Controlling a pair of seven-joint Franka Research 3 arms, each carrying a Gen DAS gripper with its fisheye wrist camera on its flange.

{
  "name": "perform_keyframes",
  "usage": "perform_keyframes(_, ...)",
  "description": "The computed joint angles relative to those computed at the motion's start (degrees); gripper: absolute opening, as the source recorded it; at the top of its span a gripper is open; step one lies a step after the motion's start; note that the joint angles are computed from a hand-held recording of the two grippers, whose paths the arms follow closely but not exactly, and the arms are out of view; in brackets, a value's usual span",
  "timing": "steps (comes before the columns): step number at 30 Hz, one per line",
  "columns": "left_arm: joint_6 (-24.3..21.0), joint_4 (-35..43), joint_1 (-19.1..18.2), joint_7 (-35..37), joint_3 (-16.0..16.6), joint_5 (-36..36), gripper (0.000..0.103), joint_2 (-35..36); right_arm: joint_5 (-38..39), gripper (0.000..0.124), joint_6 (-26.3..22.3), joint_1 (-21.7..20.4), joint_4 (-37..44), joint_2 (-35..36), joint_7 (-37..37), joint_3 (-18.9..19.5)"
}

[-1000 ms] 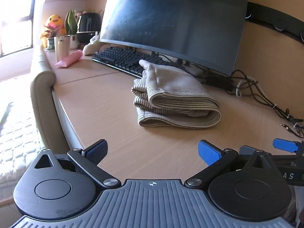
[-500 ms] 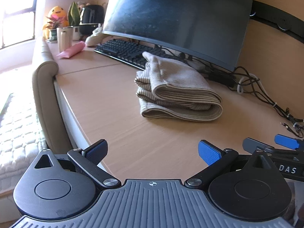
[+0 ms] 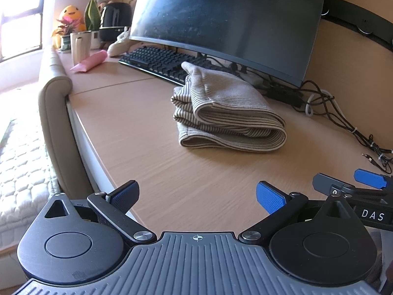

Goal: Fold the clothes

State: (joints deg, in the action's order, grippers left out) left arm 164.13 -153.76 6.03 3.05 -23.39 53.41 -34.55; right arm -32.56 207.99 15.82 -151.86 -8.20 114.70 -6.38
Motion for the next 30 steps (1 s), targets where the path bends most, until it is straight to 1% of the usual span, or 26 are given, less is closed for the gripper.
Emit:
perform_keyframes(12,-0.09,0.07,-0.37,0.48,0.62,-0.40,0.103,0.54,0.36,0.103,-0.15,0.11,-0.09,-0.14,-0.13,0.09)
perform_keyframes(23,-0.12,0.02,0.02,-0.15,-0.05,0.44,0.103,0.09,0.61,0.103,0.02,0.18,-0.11,-0.11,-0.33,0.11)
perform_keyframes(30,0.00,-0.01,-0.31,0.00,0.27,0.36,0.103,0.11,1.04,0.103,-0.09,0.23,-0.16,-0.16,-0.60,0.20)
